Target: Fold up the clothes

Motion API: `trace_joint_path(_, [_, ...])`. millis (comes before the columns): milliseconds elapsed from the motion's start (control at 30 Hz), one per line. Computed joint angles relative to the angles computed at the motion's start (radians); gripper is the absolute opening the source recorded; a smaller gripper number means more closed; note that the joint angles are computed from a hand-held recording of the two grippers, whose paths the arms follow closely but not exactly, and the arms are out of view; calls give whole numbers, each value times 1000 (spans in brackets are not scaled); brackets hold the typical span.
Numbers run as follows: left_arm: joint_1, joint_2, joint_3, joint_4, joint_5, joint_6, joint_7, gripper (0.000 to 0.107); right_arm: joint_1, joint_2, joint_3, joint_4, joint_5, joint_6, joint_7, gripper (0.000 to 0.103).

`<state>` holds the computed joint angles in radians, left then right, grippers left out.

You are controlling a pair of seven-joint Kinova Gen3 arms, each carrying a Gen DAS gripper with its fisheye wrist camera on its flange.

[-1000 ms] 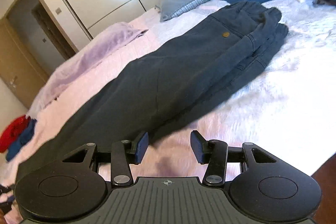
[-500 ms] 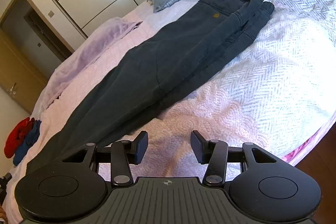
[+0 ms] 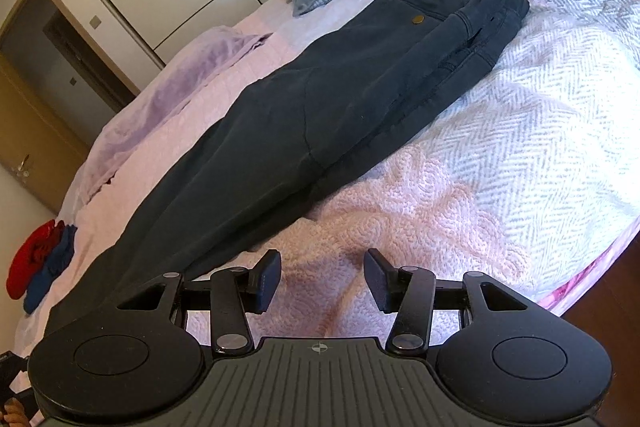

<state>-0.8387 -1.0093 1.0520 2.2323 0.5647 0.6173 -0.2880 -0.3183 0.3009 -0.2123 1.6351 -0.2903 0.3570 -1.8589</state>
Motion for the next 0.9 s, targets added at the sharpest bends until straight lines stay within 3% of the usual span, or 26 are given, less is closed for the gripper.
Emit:
trace_joint_path(200, [31,71,-20,12,-40,-88,-66,3,-9,4,5,-5,10,16,-7,50])
trace_joint_path(333, [19,144,5,26,-45,-117,-56,7,-7,1,2,1,4,11,-12,50])
trace_joint_path(400, [18,157,19,34,-57,-147,-48,4,-2,-3,-2,4,-2,9,-10,50])
trace_joint_path(600, [94,-40,-13,108,-102,-337,-32,2,5,-11,-3,9,-14,19,-7,50])
trace_joint_path(667, [56,-32,41,107,-120,-318,-46,2,8,-12,-3,10,-20,20,-7,51])
trace_joint_path(767, [14,66,119,109,-47,-249,-39,2,-7,-13,12,9,-5,26,-25,51])
trace_joint_path(900, [15,45,109,111,-24,-236,-3,3,-21,-16,23,4,17,38,-41,51])
